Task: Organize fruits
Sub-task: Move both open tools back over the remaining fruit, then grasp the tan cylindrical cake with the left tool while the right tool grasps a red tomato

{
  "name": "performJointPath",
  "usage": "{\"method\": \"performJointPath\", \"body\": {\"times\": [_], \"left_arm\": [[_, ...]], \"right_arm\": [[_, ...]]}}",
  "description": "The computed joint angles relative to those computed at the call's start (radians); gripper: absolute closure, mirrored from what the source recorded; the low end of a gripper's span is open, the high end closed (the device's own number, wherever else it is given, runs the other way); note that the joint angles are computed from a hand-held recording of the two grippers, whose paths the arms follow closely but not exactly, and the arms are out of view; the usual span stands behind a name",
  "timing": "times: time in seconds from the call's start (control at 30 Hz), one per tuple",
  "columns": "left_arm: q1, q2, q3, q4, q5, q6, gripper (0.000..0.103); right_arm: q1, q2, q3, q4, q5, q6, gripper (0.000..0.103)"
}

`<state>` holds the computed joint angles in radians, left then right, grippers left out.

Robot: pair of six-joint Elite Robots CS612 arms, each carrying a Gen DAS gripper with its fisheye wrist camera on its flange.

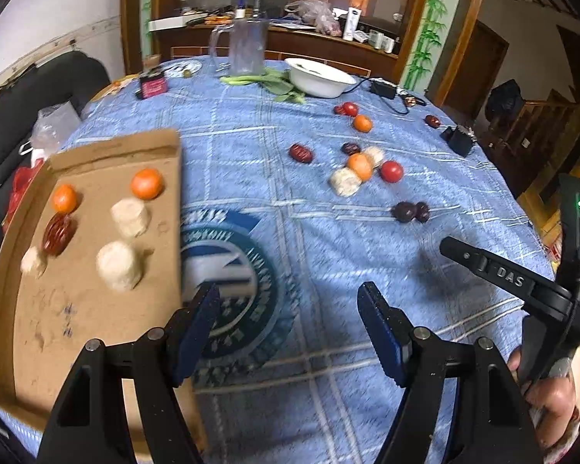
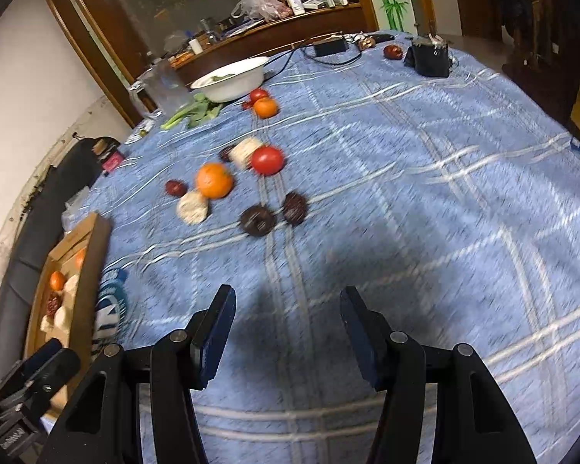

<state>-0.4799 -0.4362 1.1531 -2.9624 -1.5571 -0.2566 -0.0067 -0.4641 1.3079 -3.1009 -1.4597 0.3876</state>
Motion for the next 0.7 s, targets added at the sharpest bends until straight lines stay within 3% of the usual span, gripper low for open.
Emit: {"method": "performJointPath", "body": {"times": [0.27,0.47,0.57,0.7], "left_arm": [[-0.016,0.115,-0.246,0.125,-0.005,0.037,0.03],[-0.015,0.244,-0.504,0.289,0.036,-0.008,0.031],[-0.007,0.297,-0.607,0.368,0.003,-0.042,0.046],[-0.003,0.346,-0.69,0.386,-0.047,-0.018,0.046]], "right_arm": [[-0.009,0.063,-0.181,0.129,-0.03,-0.14,0.043],[-0.019,0.148,-0.358,0.244,0.022,-0.191,0.043],[-0.022,0.179,-0.415,0.277,0.046,-0.209,0.043],[-0.023,0.198,-0.443,0.269,0.078,-0.243,0.043]]}}
